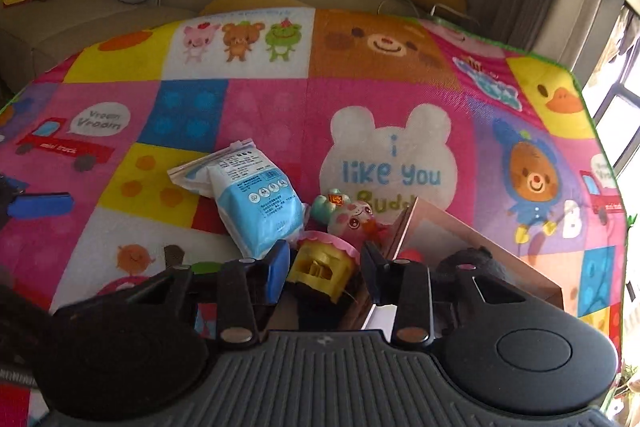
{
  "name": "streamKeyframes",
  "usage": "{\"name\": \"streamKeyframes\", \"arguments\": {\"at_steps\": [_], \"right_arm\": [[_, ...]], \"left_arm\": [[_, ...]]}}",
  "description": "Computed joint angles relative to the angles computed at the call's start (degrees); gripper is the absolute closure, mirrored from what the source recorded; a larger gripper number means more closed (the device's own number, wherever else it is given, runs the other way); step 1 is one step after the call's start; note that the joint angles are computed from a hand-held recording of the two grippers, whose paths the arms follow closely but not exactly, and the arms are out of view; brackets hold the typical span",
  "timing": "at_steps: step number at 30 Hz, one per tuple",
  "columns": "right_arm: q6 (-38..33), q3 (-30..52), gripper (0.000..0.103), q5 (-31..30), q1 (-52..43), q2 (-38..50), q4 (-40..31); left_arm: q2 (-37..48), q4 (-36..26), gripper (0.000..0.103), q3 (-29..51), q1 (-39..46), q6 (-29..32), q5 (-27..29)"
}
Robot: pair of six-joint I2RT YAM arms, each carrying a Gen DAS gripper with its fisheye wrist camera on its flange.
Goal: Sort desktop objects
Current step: 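Grasp the pink-lidded yellow toy with the right gripper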
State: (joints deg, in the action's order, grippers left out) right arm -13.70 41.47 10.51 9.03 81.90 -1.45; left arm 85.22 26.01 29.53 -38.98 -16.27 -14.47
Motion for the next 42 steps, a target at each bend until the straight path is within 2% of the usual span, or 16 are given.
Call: {"name": "streamKeyframes", "arguments": {"at_steps": [6, 9, 12, 16, 18, 24, 25, 27, 28, 29, 33, 35, 37, 39, 40, 42], "right_arm": [[0.0, 14.3, 0.062, 6.5, 1.5, 17.0, -6.2], [0.0, 14.5, 0.062, 8.3, 2.1, 18.4, -5.6], [0.7, 9.3, 0.07, 7.3, 2.5, 13.0, -4.4], [-1.2, -0.5, 0.094, 5.1, 4.6, -0.2, -5.7], [-1.6, -4.3, 0.095, 2.8, 4.6, -6.8, -9.1], [-6.0, -15.1, 0.095, 0.1, 4.5, -21.3, -12.0], [-6.8, -16.4, 0.094, 0.0, 4.4, -23.4, -11.0], [-9.5, -19.3, 0.086, 2.1, 5.2, -26.3, -6.7], [-11.0, -20.6, 0.073, 4.3, 6.2, -26.5, -3.5], [-12.3, -21.5, 0.064, 5.6, 7.0, -25.9, -0.7], [-14.7, -22.2, 0.054, 6.2, 8.4, -19.7, 5.8], [-17.1, -23.6, 0.036, 8.2, 9.6, -15.3, 12.6], [-19.5, -24.4, 0.033, 9.7, 10.1, -11.2, 18.2], [-20.2, -24.0, 0.034, 9.3, 9.8, -8.3, 20.0], [-20.4, -23.9, 0.047, 8.9, 9.8, -7.5, 20.2], [-21.3, -24.6, 0.051, 9.4, 10.7, -7.2, 21.3]], "left_arm": [[-1.0, 3.5, 0.0, -2.5, 2.5, -3.2, 3.1], [-1.2, 4.0, 0.0, -3.0, 2.9, -3.7, 3.6], [-1.2, 4.2, 0.0, -3.0, 3.1, -4.0, 3.9], [-1.4, 4.4, 0.0, -3.2, 3.1, -4.3, 3.5], [-1.4, 4.1, 0.0, -3.2, 2.8, -4.5, 2.8], [-1.2, 2.4, 0.0, -2.2, 1.8, -4.5, 0.5], [-1.1, 2.2, 0.0, -2.1, 1.7, -4.6, 0.3], [-1.1, 1.7, 0.0, -1.9, 1.7, -5.1, 0.0], [-1.0, 1.5, 0.0, -1.8, 1.8, -5.5, -0.2], [-1.1, 1.3, 0.0, -1.8, 1.9, -5.9, -0.2], [-1.2, 1.3, 0.0, -2.0, 2.2, -6.4, -0.1], [-1.2, 1.3, 0.0, -2.0, 2.2, -6.3, 0.0], [-1.3, 1.4, 0.0, -2.1, 2.3, -6.4, 0.3], [-1.2, 1.2, 0.0, -2.0, 2.5, -6.6, 0.7], [-1.1, 1.1, 0.0, -1.9, 2.6, -6.8, 1.0], [-1.0, 1.0, 0.0, -1.8, 2.9, -7.0, 1.4]]}}
